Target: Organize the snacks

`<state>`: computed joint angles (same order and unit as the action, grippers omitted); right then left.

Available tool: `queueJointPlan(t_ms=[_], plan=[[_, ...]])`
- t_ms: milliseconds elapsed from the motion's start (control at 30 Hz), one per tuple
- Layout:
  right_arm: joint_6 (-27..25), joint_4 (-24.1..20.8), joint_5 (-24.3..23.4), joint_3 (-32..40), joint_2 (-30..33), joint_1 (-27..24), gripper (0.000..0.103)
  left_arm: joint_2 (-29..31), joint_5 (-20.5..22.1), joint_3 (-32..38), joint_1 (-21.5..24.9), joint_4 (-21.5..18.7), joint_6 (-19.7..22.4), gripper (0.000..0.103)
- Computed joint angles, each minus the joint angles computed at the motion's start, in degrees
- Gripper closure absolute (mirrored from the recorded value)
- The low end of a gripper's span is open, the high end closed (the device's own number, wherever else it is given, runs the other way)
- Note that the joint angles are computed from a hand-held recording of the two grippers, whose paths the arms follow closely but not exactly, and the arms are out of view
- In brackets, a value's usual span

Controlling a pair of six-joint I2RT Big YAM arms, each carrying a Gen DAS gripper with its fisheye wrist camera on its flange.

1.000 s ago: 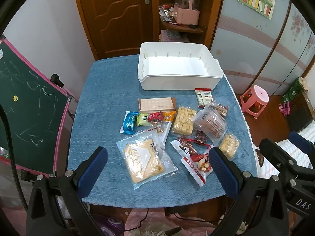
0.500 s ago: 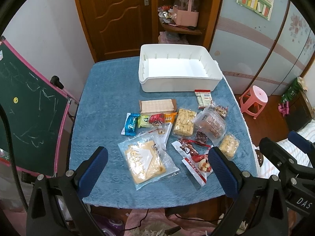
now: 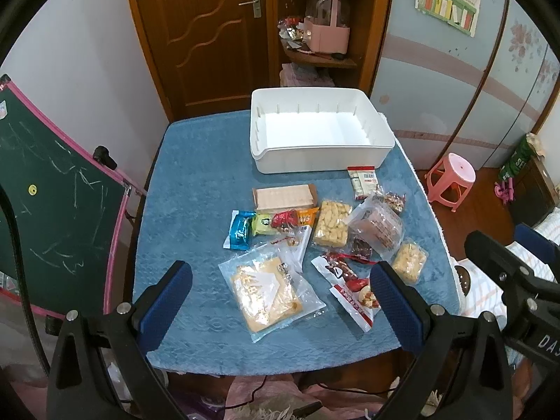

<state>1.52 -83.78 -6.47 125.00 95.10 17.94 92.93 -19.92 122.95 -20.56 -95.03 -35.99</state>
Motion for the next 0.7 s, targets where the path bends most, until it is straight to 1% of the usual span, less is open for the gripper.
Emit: queueJointPlan(t_ms=[167, 433, 700], plan=[[0.46, 0.28, 0.7, 0.56, -0.22, 0.34, 0.002, -0.95, -0.13, -0.59, -0.11, 1.05, 1.2, 0.002], [1.69, 1.52, 1.26, -0.78, -1.65, 0.2, 0.002, -1.27, -0.13, -0.54, 0.23, 1.09, 2.01, 0.002], [2.2, 1.41, 1.29, -1.63, -2.34, 0.22, 0.002, -1.42, 0.07, -0.33, 0.12, 0.89, 2.67, 0.002]])
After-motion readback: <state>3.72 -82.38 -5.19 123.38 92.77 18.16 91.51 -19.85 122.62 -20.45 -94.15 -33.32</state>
